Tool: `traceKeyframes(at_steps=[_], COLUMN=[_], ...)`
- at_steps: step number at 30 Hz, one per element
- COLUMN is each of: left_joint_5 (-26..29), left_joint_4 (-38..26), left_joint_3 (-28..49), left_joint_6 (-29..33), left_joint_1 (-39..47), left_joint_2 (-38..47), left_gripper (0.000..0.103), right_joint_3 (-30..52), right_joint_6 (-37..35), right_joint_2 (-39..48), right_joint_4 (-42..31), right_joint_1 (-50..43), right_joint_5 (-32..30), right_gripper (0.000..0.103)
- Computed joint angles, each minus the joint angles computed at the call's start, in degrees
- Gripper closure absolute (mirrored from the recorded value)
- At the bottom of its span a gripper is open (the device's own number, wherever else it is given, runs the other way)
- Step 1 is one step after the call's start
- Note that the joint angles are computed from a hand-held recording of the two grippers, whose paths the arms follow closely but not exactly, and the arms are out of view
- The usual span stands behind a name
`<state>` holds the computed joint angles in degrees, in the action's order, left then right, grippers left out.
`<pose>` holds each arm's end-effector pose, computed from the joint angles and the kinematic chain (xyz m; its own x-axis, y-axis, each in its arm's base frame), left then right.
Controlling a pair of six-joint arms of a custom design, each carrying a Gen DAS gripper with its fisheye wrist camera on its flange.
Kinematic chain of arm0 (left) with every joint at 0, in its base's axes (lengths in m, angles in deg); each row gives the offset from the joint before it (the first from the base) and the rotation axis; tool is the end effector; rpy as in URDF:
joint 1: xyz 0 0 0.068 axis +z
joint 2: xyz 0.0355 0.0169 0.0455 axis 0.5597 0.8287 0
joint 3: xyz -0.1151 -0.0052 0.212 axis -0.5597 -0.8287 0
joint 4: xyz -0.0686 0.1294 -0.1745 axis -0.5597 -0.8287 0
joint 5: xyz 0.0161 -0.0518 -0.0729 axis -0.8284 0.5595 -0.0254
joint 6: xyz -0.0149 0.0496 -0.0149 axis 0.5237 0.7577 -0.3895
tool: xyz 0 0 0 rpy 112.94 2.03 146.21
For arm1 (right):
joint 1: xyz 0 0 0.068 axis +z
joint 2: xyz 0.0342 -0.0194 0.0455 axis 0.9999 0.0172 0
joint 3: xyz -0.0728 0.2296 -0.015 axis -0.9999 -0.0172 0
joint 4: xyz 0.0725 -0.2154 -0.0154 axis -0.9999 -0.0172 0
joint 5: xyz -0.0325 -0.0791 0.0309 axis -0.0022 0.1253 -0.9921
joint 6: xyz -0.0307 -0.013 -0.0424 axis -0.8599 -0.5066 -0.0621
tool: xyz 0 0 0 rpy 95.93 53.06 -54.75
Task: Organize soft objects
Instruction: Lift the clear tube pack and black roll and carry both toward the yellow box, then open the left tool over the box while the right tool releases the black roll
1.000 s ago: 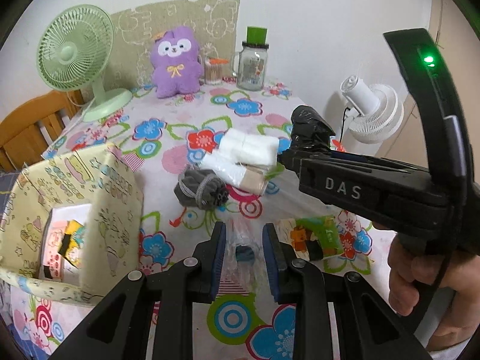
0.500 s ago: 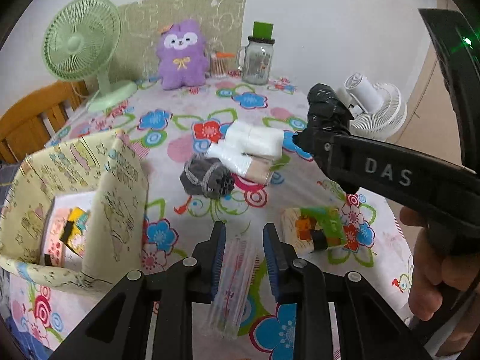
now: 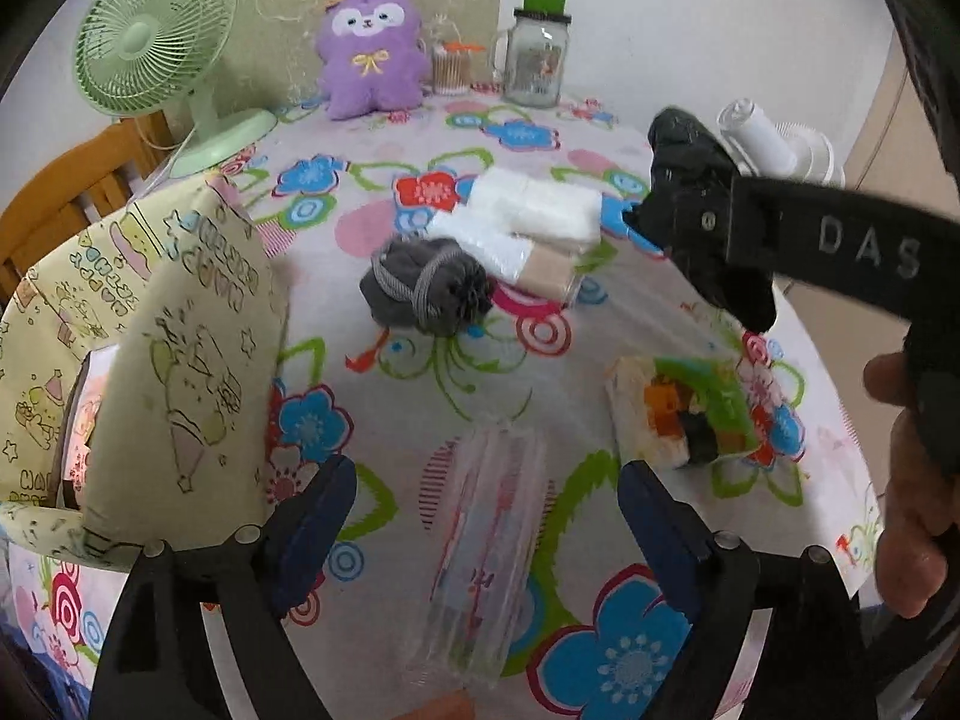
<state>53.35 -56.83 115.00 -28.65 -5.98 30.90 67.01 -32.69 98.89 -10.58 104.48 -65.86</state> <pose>0.2061 -0.1619 0.1012 -0.8486 0.0922 -0.5209 0.1403 0.9887 -0.0536 0.2762 0.0800 0.1329 -0.7813 -0.0304 -0.6234 -0.1885 0.9637 0.1893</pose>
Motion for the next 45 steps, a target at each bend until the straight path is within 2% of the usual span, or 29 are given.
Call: traceKeyframes(at_steps=[5, 8, 9, 10, 11, 13, 16, 21, 28, 37, 45], left_joint_5=[2.23, 4.43, 5.08, 5.34, 4.34, 2.75, 5.88, 1.64, -0.17, -2.02, -4.38], left_joint_4=[0.80, 2.43, 2.99, 2.74, 3.42, 1.82, 1.86, 0.56, -3.77, -7.99, -12.88], left_joint_3=[0.36, -0.14, -0.26, 0.05, -0.35, 0.29, -0.97, -3.02, -3.94, -4.53, -5.82], left_joint_6=[0.31, -0.63, -0.87, -0.98, -0.81, -0.52, -0.33, -0.13, 0.27, 1.02, 1.93], left_joint_1=[0.17, 1.22, 1.64, 1.86, 1.43, 0.73, 2.22, 1.06, 1.81, 4.16, 7.24], left_joint_2=[2.85, 4.28, 4.94, 5.50, 5.24, 4.99, 2.55, -3.39, -12.70, -20.66, -29.15], left_gripper=[0.012, 0.020, 0.027, 0.029, 0.037, 0.068, 0.071, 0.072, 0.072, 0.072, 0.071], right_joint_3=[-0.05, 0.21, 0.26, 0.26, 0.27, 0.32, 0.39, 0.39, 0.60, 1.88, 5.86], right_joint_6=[0.07, 0.18, 0.20, 0.25, 0.22, 0.30, 0.39, 0.57, 0.95, 1.84, 2.56], right_joint_2=[0.25, 0.46, 0.48, 0.50, 0.50, 0.62, 0.54, -0.35, -4.05, -9.41, -10.03], right_joint_4=[0.27, 0.17, 0.12, 0.14, 0.10, 0.11, 0.13, -0.05, -1.67, -4.51, -6.00], right_joint_1=[0.10, 0.31, 0.38, 0.43, 0.39, 0.33, 0.38, 1.62, 4.58, 9.66, 15.61], right_joint_5=[0.08, 0.35, 0.46, 0.57, 0.64, 0.80, 0.96, 0.91, 1.45, 3.39, 4.87], right_gripper=[0.049, 0.049, 0.049, 0.049, 0.049, 0.049, 0.049, 0.049, 0.049, 0.049, 0.049])
